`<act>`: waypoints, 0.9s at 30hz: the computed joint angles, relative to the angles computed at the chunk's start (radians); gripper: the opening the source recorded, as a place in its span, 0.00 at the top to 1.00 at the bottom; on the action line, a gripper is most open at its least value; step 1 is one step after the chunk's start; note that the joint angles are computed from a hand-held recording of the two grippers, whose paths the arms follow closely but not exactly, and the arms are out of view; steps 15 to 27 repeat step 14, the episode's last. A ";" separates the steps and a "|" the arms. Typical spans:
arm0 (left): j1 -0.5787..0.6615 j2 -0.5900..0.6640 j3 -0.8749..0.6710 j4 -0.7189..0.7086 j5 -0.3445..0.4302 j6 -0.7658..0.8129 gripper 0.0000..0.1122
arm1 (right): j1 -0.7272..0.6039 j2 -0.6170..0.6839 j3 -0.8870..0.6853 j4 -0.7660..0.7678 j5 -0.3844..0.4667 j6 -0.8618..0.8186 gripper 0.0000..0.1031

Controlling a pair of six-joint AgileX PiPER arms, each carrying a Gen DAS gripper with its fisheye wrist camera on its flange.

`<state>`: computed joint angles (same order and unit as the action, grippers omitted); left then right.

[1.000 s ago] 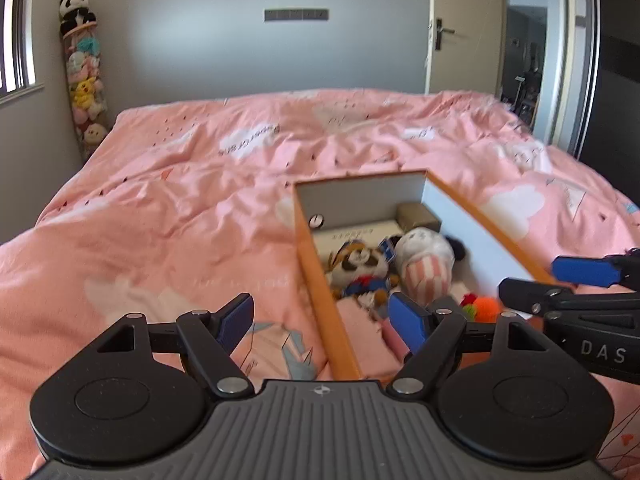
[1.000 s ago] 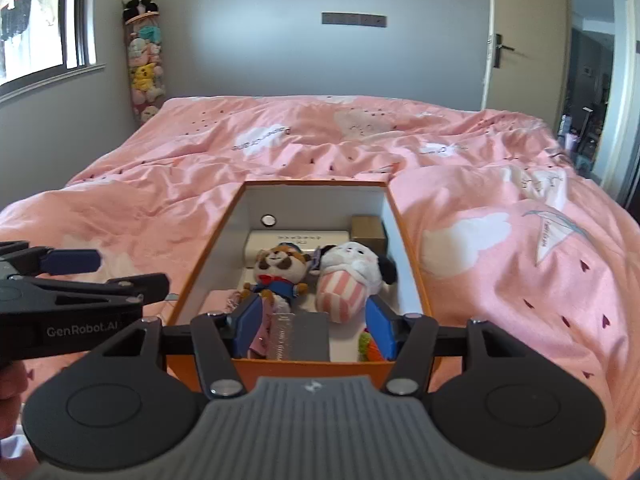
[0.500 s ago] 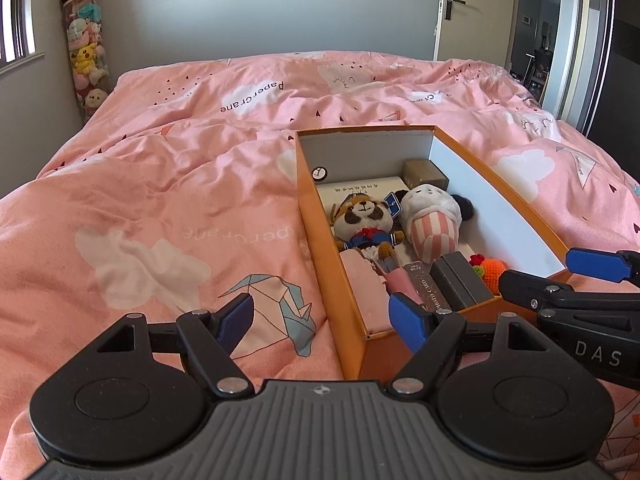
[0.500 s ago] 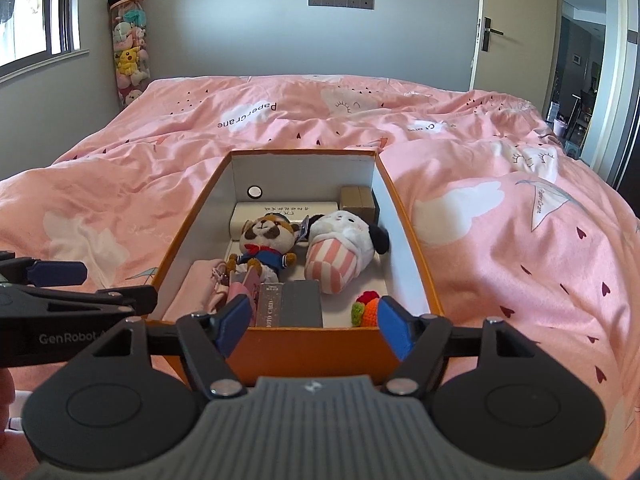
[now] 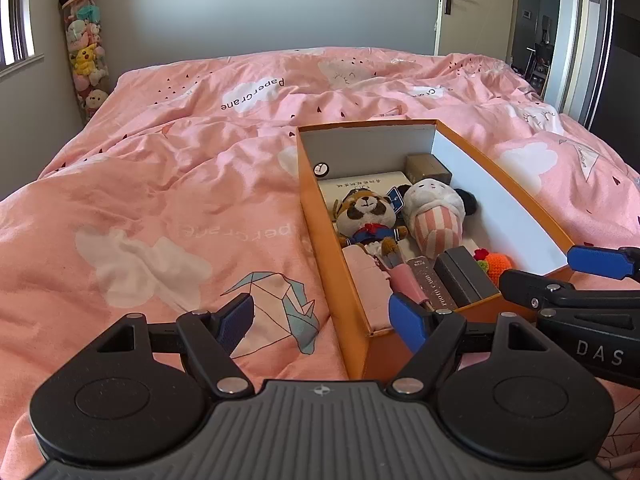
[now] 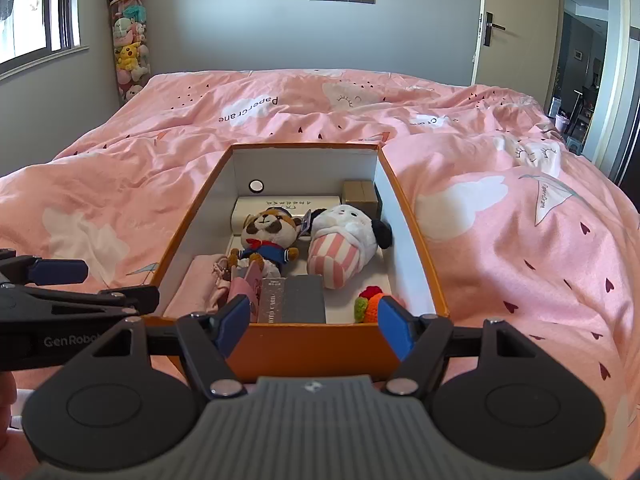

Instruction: Organize objects

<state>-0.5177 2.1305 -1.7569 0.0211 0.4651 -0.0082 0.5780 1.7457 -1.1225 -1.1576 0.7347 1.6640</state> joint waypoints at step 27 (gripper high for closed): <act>0.003 0.002 -0.008 0.005 0.013 0.005 0.20 | -0.001 0.002 -0.003 0.002 0.001 -0.010 0.29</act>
